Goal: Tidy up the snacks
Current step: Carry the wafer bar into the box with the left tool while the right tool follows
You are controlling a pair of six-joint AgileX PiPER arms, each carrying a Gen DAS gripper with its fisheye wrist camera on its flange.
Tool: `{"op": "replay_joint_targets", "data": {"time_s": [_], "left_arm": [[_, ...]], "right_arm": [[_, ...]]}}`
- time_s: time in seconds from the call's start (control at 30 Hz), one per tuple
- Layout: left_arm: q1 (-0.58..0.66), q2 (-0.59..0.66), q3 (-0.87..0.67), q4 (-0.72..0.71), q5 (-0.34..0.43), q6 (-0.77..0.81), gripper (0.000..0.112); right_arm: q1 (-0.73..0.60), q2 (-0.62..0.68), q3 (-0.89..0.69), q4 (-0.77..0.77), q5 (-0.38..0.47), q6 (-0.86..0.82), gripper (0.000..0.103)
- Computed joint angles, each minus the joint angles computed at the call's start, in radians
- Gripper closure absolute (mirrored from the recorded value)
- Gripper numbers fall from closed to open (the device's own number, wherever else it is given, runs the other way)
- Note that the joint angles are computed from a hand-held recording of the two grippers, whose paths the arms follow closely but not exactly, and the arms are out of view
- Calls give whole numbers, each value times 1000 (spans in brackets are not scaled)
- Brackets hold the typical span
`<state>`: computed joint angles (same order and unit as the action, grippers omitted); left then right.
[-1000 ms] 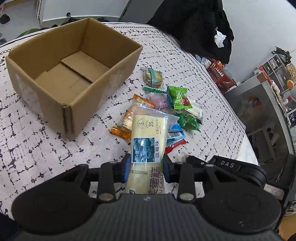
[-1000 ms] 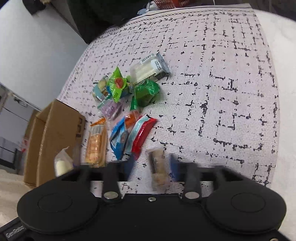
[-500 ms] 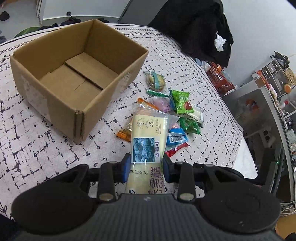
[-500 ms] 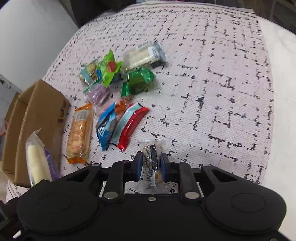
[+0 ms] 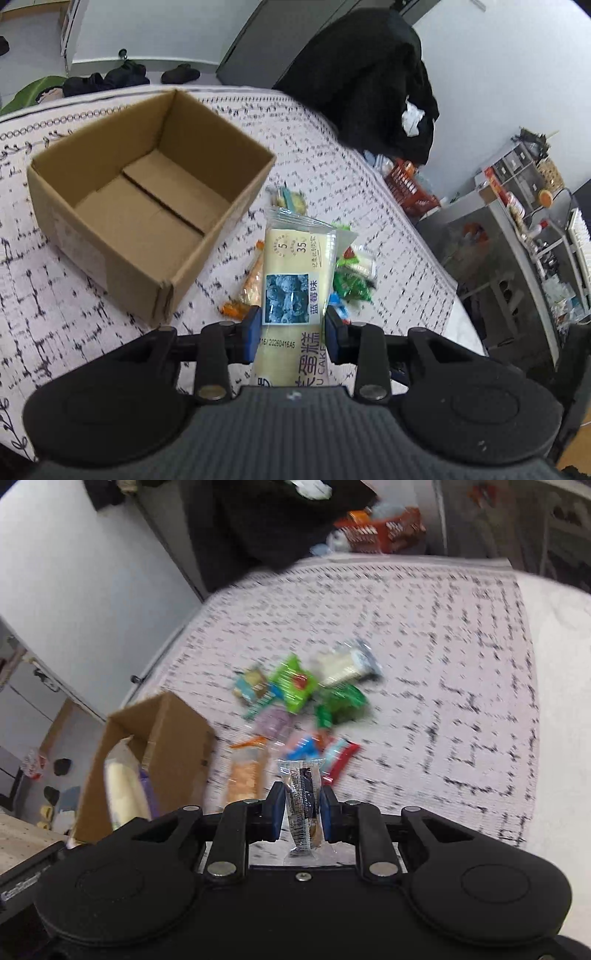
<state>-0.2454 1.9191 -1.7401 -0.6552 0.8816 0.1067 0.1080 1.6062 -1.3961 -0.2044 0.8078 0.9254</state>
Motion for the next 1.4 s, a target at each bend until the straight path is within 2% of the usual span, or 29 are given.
{"op": "replay_joint_targets", "data": {"time_s": [0.57, 1.23, 1.4], "left_arm": [[169, 34, -89, -143, 41, 50, 78], [289, 234, -309, -152, 133, -109, 78], [302, 267, -348, -125, 134, -157, 78]], "right_arm": [[188, 147, -316, -134, 112, 117, 83], [267, 480, -809, -112, 284, 9, 83], [276, 514, -868, -114, 310, 4, 83]]}}
